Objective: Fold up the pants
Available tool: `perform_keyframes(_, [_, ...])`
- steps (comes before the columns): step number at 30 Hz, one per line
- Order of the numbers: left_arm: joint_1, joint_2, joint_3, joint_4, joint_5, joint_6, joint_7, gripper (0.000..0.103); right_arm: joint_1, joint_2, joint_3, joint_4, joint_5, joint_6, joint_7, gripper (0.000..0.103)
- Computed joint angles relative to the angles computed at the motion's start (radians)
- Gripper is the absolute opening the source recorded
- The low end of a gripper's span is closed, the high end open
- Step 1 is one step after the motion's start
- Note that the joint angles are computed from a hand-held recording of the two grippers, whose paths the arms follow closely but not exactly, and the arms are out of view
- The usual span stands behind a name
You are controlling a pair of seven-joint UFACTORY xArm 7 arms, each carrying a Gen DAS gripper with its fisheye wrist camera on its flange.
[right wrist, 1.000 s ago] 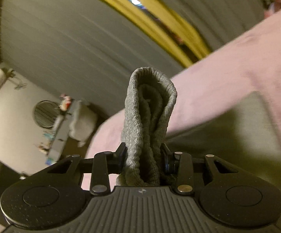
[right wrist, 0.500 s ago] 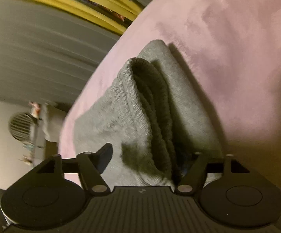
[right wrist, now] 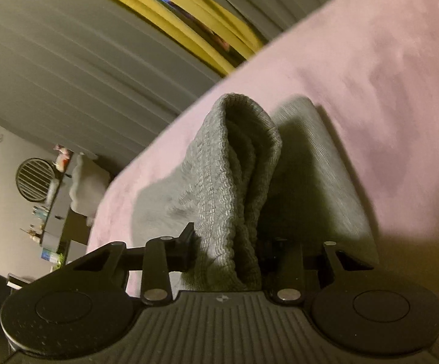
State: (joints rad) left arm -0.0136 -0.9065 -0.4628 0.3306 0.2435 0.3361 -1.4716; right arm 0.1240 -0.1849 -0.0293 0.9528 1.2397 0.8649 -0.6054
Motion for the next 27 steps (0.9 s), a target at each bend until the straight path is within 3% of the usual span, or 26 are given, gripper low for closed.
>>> perform_keyframes(6, [-0.001, 0.027, 0.002, 0.011, 0.008, 0.011, 0.011, 0.094, -0.022, 0.019, -0.021, 0.050, -0.023, 0.057, -0.009, 0.038])
perform_keyframes(7, [-0.003, 0.036, 0.007, 0.015, 0.006, 0.016, 0.014, 0.094, -0.027, 0.035, -0.014, 0.062, -0.073, 0.064, 0.010, 0.045])
perform_keyframes(9, [-0.020, 0.059, 0.026, 0.023, -0.002, 0.031, 0.028, 0.094, -0.036, 0.040, 0.020, 0.059, -0.239, -0.011, 0.105, 0.056])
perform_keyframes(10, [-0.029, 0.068, 0.035, 0.025, -0.006, 0.032, 0.035, 0.094, -0.034, 0.027, 0.032, 0.037, -0.283, -0.068, 0.121, 0.056])
perform_keyframes(13, [-0.052, 0.107, 0.055, 0.044, -0.013, 0.052, 0.066, 0.094, -0.006, -0.032, 0.039, -0.033, -0.304, -0.224, 0.106, 0.056])
perform_keyframes(15, [-0.057, 0.138, 0.058, 0.061, -0.007, 0.049, 0.084, 0.094, 0.029, -0.060, 0.024, -0.053, -0.258, -0.265, 0.061, 0.056])
perform_keyframes(17, [-0.052, 0.170, 0.043, 0.090, 0.013, 0.068, 0.105, 0.094, 0.076, -0.088, 0.024, -0.070, -0.211, -0.330, -0.026, 0.056])
perform_keyframes(19, [-0.069, 0.223, 0.040, 0.142, 0.028, 0.141, 0.146, 0.094, 0.129, -0.102, 0.029, -0.078, -0.183, -0.394, -0.137, 0.030])
perform_keyframes(22, [-0.115, 0.305, 0.068, 0.207, 0.022, 0.249, 0.197, 0.094, 0.179, -0.071, 0.066, -0.056, -0.247, -0.462, -0.165, 0.027])
perform_keyframes(25, [-0.137, 0.307, 0.093, 0.199, 0.027, 0.247, 0.188, 0.095, 0.207, -0.019, 0.105, -0.036, -0.356, -0.534, -0.113, 0.027])
perform_keyframes(27, [-0.148, 0.299, 0.106, 0.188, 0.022, 0.242, 0.182, 0.095, 0.218, 0.011, 0.103, -0.023, -0.413, -0.497, -0.079, 0.027])
